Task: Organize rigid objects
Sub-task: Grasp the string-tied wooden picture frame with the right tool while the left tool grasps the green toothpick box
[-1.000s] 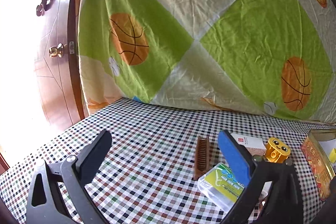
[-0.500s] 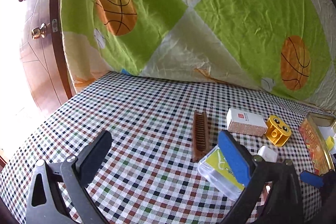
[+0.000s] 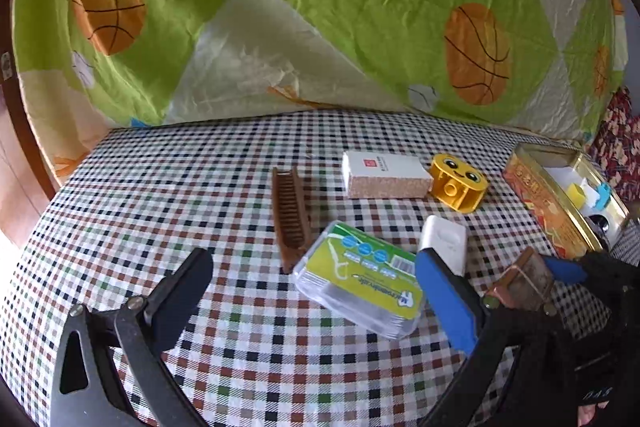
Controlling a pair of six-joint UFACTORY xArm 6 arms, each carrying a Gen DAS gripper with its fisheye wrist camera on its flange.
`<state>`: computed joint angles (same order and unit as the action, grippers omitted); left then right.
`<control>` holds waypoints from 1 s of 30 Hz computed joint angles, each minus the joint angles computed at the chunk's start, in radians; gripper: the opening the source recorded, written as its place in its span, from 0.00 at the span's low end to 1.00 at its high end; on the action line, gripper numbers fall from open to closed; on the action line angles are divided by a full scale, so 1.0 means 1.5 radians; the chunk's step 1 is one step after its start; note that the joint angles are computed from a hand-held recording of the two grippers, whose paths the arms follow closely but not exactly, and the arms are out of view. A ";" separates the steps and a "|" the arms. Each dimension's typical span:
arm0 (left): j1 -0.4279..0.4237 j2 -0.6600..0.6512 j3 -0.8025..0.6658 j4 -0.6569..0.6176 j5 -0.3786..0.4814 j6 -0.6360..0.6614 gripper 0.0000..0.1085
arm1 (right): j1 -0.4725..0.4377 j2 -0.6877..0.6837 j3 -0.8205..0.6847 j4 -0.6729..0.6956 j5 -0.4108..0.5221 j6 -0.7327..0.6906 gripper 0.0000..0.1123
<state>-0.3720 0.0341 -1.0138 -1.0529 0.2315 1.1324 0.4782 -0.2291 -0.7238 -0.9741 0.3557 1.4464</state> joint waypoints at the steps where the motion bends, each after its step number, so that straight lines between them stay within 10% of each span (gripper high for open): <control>1: -0.001 -0.001 0.000 0.004 0.010 0.009 0.94 | 0.002 -0.014 0.009 -0.027 0.005 0.031 0.71; 13: -0.020 0.038 -0.020 0.257 0.069 -0.105 0.93 | -0.024 -0.038 0.038 -0.022 -0.013 0.066 0.71; 20: 0.005 0.074 -0.064 0.292 0.117 -0.183 0.75 | -0.029 -0.043 0.045 -0.024 -0.016 0.070 0.71; 30: 0.003 0.066 -0.052 0.316 0.095 -0.245 0.75 | -0.026 -0.044 0.040 -0.075 -0.016 0.115 0.71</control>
<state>-0.3680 0.1334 -1.0915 -0.5788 0.3734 0.7647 0.4399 -0.2954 -0.6639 -1.0872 0.3311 1.6192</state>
